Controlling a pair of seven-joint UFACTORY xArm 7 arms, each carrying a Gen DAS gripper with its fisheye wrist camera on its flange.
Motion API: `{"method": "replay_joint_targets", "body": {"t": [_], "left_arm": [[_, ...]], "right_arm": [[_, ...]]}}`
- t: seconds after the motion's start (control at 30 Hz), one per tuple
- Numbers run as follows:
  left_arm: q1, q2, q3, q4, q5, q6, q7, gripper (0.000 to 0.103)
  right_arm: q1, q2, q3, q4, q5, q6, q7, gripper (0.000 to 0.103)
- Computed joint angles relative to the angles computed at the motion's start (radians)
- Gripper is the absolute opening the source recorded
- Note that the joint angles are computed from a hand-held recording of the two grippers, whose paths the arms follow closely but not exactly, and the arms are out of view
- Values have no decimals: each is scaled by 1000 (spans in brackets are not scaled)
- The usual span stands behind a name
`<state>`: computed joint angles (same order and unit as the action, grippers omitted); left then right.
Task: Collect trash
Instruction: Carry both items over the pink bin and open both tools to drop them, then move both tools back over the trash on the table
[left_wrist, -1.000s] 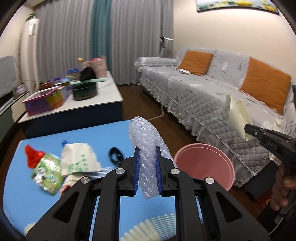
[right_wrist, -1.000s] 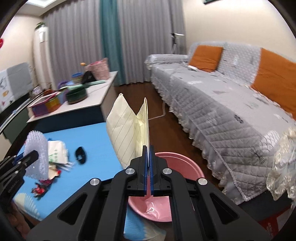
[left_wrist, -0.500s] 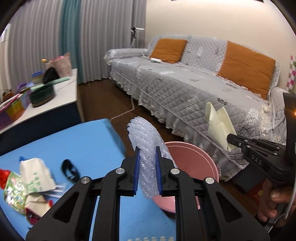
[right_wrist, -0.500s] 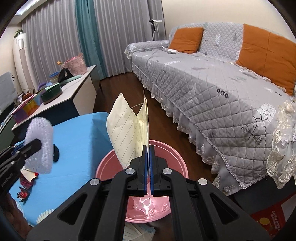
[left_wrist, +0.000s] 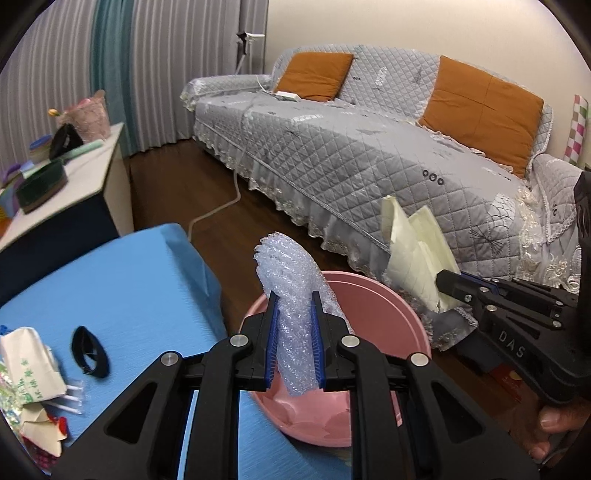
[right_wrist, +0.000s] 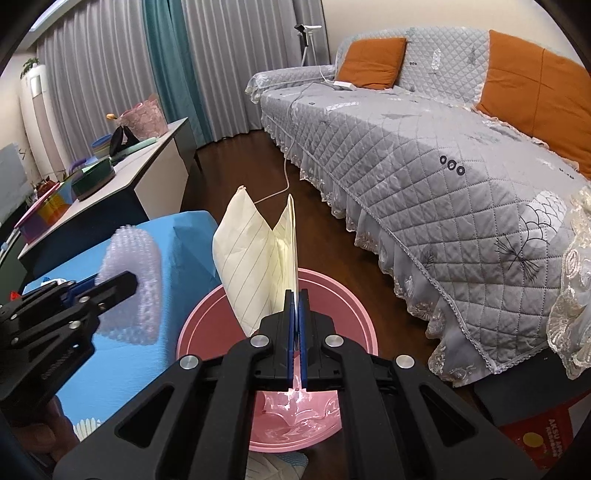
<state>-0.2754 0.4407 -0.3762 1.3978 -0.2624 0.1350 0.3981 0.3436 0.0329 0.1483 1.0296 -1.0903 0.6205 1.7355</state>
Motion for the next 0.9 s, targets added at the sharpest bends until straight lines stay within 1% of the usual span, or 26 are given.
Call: {"method": "replay_joint_targets", "body": {"t": [0.03,0.07,0.1,0.13,0.17,0.23,0.37,0.43,0.53,0.67,0.8,0.9], "left_arm": [[14,6,-18,5,-10,8,12,24],[6,11,-11,11,-7,10,8,34],[6,10,-10,9,-8,8,8,38],[8,9,-11,5,-11,5,8,41],[12,6,-11,1,-15,5,7,41],[30,-4,-22,-10,-30,8,15,41],[79,-39,-53,-45,-69,-2,62,41],[118,-65,-82,-69,-107,-7,103,41],[176,-111,-119,-105,-186,-16,176,41],[270,-184,-177,-156,-352,-20,335,42],[326,-250,-179,-188,-506,2,467,41],[350,-295,-159,-205,-607,25,556,41]], "right_arm": [[0,2,0,1,1,3,1,6],[0,2,-1,0,1,3,2,6],[-1,2,-2,-1,7,0,-1,8],[-2,2,-3,-2,9,-3,0,18],[-1,1,-3,-3,8,-1,4,33],[1,0,0,-2,4,11,13,44],[5,9,2,8,17,24,-3,44],[11,17,3,20,20,38,-13,44],[26,25,6,38,7,59,-17,44],[46,41,9,66,2,70,-29,44],[75,61,12,103,-5,99,-32,44],[100,79,13,136,-21,111,-32,44]]}}
